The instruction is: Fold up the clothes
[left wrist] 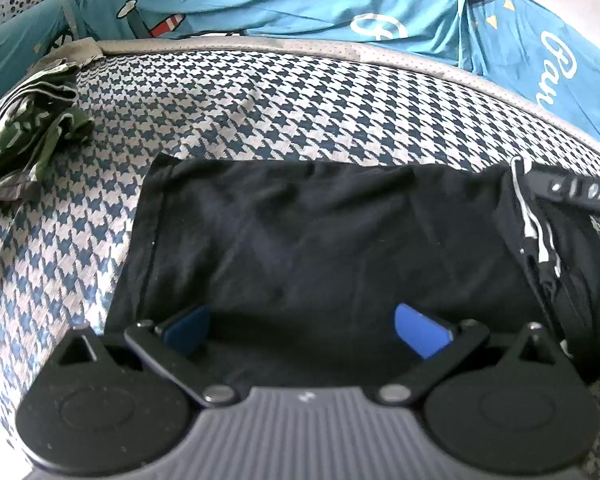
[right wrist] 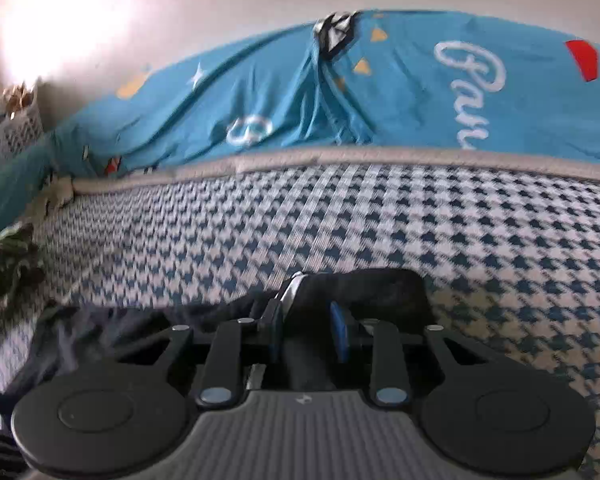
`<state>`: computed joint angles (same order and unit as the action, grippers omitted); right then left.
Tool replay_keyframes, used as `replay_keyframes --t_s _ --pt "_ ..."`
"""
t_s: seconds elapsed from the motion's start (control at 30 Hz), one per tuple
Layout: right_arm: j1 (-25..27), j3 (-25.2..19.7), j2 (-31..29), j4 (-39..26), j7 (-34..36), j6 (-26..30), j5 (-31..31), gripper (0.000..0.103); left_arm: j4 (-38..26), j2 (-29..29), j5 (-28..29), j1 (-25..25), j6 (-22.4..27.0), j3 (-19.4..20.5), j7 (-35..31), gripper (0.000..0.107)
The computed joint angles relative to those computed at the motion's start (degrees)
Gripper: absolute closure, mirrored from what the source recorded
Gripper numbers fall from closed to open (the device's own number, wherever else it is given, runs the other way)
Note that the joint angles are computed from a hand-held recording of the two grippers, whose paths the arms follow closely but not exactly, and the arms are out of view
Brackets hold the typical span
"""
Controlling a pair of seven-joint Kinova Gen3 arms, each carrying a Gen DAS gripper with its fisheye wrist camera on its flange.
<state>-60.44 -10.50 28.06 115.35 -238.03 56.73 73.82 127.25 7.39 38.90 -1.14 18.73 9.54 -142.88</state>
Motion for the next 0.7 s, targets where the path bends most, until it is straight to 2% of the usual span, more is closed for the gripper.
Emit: replay_keyframes --t_s 0.17,0.6,0.7 --pt "0.07 0.14 0.38 0.0 0.26 -0.62 0.23 0.074 0.06 0.32 -0.83 0.38 -0.73 -0.03 0.52 0.004" --pt "-4.42 -1.48 -1.37 -3.1 2.19 5.12 -2.9 0.075 0.62 -0.35 -2.36 0.43 -2.6 0.24 2.47 0.004" --pt "-5.07 -1.96 -1.74 -3.11 1.28 3.96 -3.06 0.075 0.84 -0.63 -3.8 1.05 -3.23 0.18 4.0 0.005"
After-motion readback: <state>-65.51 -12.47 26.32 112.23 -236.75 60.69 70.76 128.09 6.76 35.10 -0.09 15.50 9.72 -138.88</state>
